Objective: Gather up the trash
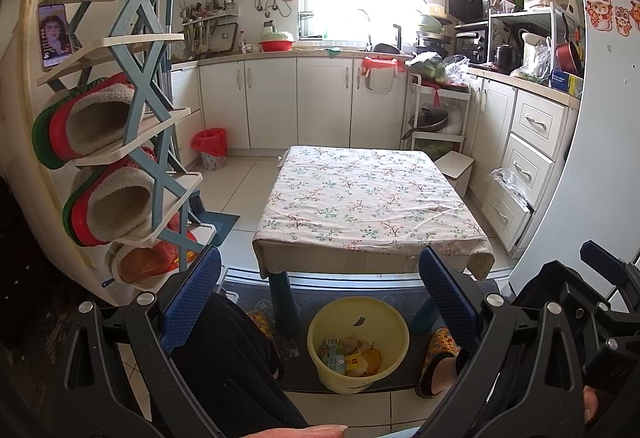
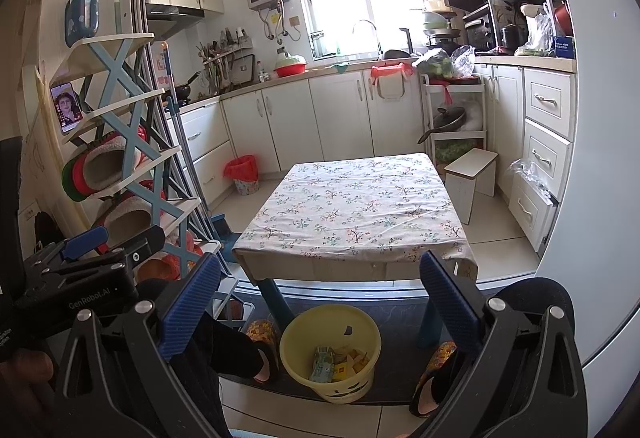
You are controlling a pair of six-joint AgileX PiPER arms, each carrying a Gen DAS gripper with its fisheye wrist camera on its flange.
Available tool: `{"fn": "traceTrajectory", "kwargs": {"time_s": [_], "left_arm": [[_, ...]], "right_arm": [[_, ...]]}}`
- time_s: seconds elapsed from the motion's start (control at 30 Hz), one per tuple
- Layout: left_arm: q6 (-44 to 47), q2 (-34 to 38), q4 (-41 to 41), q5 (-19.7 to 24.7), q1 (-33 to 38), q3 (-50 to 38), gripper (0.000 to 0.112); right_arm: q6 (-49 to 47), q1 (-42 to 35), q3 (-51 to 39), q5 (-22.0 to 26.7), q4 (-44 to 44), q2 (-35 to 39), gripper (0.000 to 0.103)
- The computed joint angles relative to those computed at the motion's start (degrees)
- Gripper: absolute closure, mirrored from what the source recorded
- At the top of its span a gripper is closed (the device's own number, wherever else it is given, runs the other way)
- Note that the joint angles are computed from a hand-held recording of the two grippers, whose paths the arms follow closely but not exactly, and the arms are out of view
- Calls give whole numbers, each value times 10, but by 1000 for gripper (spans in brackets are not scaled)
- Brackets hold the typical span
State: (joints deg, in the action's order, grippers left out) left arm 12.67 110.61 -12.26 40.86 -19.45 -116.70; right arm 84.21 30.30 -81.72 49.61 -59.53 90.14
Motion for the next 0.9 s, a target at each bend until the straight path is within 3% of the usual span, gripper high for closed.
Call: {"fn": "traceTrajectory", "kwargs": {"time_s": [0.9], "left_arm": [[15, 25, -14, 26, 16, -48, 17]], "right_arm": [[0, 2, -2, 2, 1, 4, 7]]}}
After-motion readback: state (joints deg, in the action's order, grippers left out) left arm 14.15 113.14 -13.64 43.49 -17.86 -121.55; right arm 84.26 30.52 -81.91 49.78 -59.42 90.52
